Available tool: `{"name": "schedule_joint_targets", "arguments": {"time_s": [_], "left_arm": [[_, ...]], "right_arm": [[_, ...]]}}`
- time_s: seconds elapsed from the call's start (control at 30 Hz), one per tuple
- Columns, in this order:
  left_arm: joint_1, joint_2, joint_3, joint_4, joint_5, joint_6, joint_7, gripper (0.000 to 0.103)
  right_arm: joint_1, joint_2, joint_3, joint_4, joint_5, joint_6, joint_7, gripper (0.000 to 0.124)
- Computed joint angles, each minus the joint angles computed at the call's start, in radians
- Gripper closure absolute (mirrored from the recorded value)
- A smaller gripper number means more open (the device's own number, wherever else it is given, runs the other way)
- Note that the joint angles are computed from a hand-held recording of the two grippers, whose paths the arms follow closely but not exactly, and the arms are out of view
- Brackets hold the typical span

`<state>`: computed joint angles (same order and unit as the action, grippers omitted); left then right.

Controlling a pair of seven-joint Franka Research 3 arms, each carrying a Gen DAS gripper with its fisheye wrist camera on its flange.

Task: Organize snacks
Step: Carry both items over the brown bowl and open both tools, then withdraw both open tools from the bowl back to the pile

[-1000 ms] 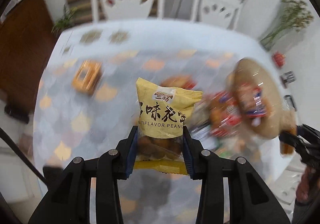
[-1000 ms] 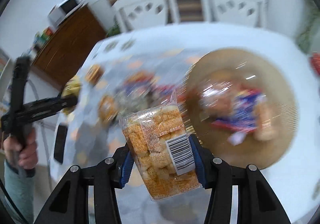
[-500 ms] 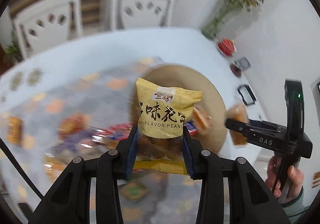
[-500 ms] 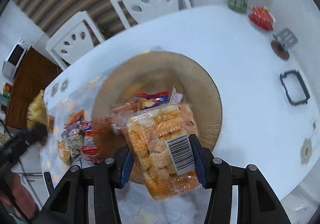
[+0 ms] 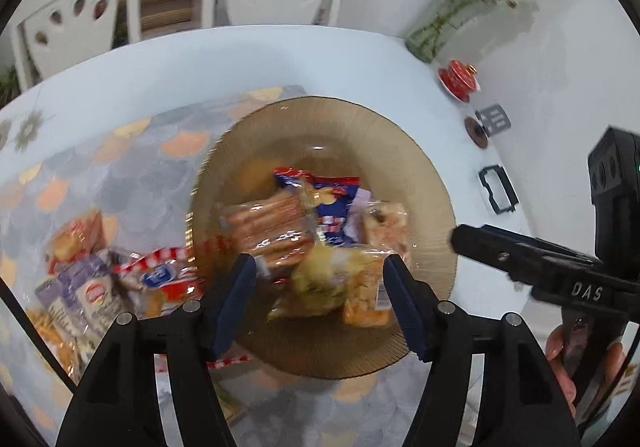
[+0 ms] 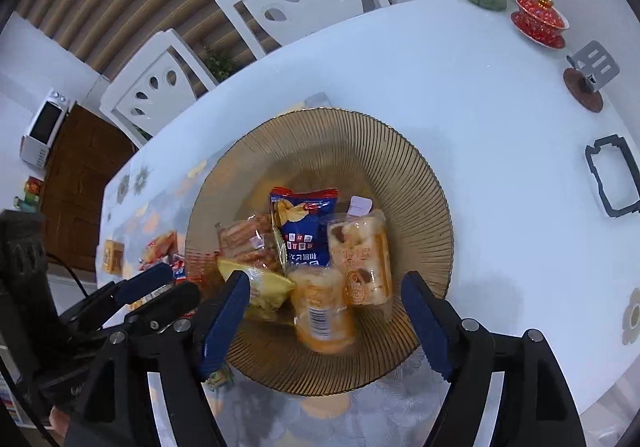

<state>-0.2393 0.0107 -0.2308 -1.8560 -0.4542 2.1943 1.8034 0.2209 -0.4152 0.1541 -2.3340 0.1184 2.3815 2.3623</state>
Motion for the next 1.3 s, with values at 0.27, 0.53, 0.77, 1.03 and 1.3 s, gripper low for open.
{"name": "schedule_joint_targets", "arguments": {"time_s": [0.27, 0.53, 0.77, 1.03, 1.3], "left_arm": [[0.030, -0.084, 0.042, -0.080, -0.052, 0.033, 0.000, 0.039], [0.074, -0.180, 0.104, -0.159, -0.001, 0.064, -0.039, 0.039], [0.144, -0.273, 0.190, -0.237, 0.076, 0.095, -0.054, 0.039], [0.255, -0.177, 0.289, -0.110, 0.022, 0.063, 0.111, 0.039], [0.381, 0.040, 0.254, 0.099, -0.016, -0.044, 0.304, 0.039]], "right_arm": [[0.026, 0.018, 0.000, 0.020, 0.028, -0.006, -0.029, 0.048], [0.078, 0.087, 0.028, 0.106, 0.024, 0.026, -0.061, 0.048], [0.147, 0.243, 0.049, 0.261, 0.020, 0.027, -0.082, 0.048], [0.260, 0.457, 0.073, 0.507, -0.120, 0.002, 0.075, 0.048], [0.424, 0.769, 0.015, 0.851, -0.176, -0.069, 0.155, 0.048]]}}
